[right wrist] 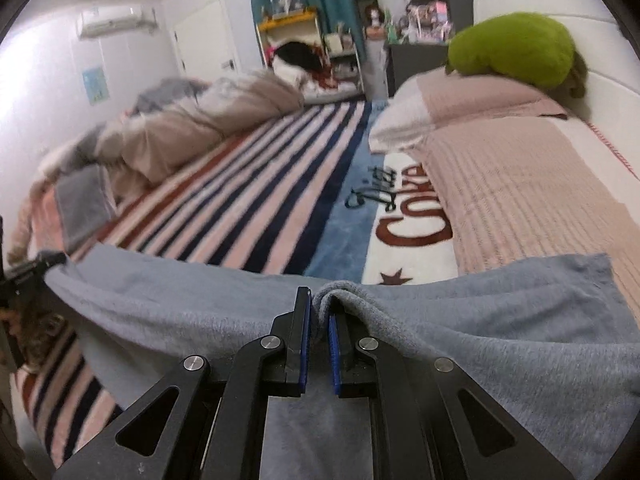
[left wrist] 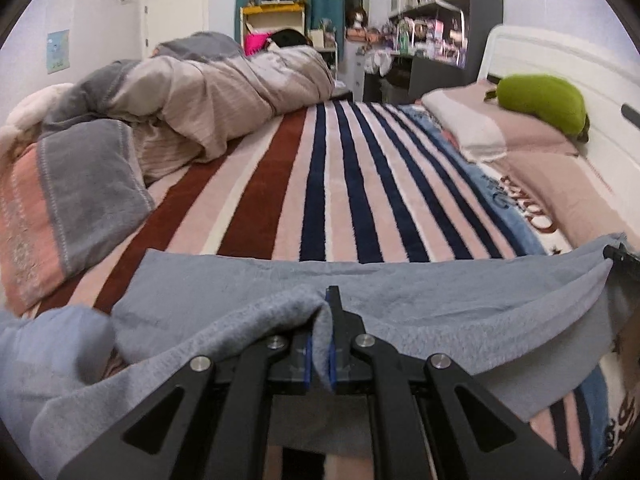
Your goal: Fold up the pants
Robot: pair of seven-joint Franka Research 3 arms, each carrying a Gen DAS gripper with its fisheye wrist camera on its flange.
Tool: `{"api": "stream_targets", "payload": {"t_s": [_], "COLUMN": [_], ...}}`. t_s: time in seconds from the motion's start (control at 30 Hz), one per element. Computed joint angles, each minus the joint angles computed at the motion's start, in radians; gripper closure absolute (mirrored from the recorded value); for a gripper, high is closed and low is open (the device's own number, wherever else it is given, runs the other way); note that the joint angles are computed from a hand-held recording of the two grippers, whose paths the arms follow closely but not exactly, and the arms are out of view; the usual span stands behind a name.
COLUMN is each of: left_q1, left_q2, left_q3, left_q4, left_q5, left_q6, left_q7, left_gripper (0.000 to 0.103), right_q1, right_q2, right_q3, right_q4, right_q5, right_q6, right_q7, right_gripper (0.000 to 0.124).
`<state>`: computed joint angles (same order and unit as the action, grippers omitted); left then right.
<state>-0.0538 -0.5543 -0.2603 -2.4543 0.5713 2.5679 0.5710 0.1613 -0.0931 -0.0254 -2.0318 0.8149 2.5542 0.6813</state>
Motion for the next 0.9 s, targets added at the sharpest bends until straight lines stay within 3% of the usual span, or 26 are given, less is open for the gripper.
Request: {"api": "stream_targets", "payload": {"t_s": [0.2,0.23,0.3,0.33,0.4,0.47,0.53,0.67,0.9], "left_q1": [0.005,0.008,0.002,-0.021,-0.050,-0.072,-0.078,-0.081,-0.152], "left_q2": [0.150,0.171,0.190,0.192,0.173,0.138,0.076,-0.009,-0.020], "left_q3": [0.013,0.008,0.014,0.039,0.067,0.078,0.067,0.044,0.033], "left_q4": [0.090,0.108,0.126,0.125,0.114,0.112,0.113,0.131,0.075], "left_q5": [0.007,0.018,0.027,-0.008,-0.062,-0.111,-0.119,-0.128,-0.225], "left_q6": [-0.031,-0.052,-0.075,-0.058,-0.033,-0.058,-0.109,-0.226,-0.405], "left_q7": [0.063,0.064,0.077,0.125,0.190,0.256,0.298,0.336,0.439], "left_gripper": [0.093,0.083,0.030,0.025,0.024,0.023,0.020,0.013,0.013], "right_q1": [-0.010,-0.010,-0.015,-0.016,-0.021,-0.027,-0.034,-0.034,-0.009], "right_q2": [0.087,0.096,0.113,0.120,0.125,0.115,0.095,0.038,-0.054], "right_q3": [0.019,0.022,0.024,0.026,0.027,0.028,0.023,0.016,-0.006], "right_q4": [0.050,0.055,0.066,0.074,0.080,0.078,0.075,0.050,-0.031], "right_q5": [-0.142,-0.158,-0.182,-0.197,-0.219,-0.197,-0.148,-0.104,-0.033], "right_q6": [0.033,0.038,0.033,0.021,-0.009,-0.051,-0.111,-0.154,-0.186], "right_q7": [0.069,0.080,0.099,0.112,0.119,0.080,0.032,-0.019,-0.055], "right_gripper": [0.121,0.121,0.120,0.116,0.110,0.084,0.066,0.062,0.056]}}
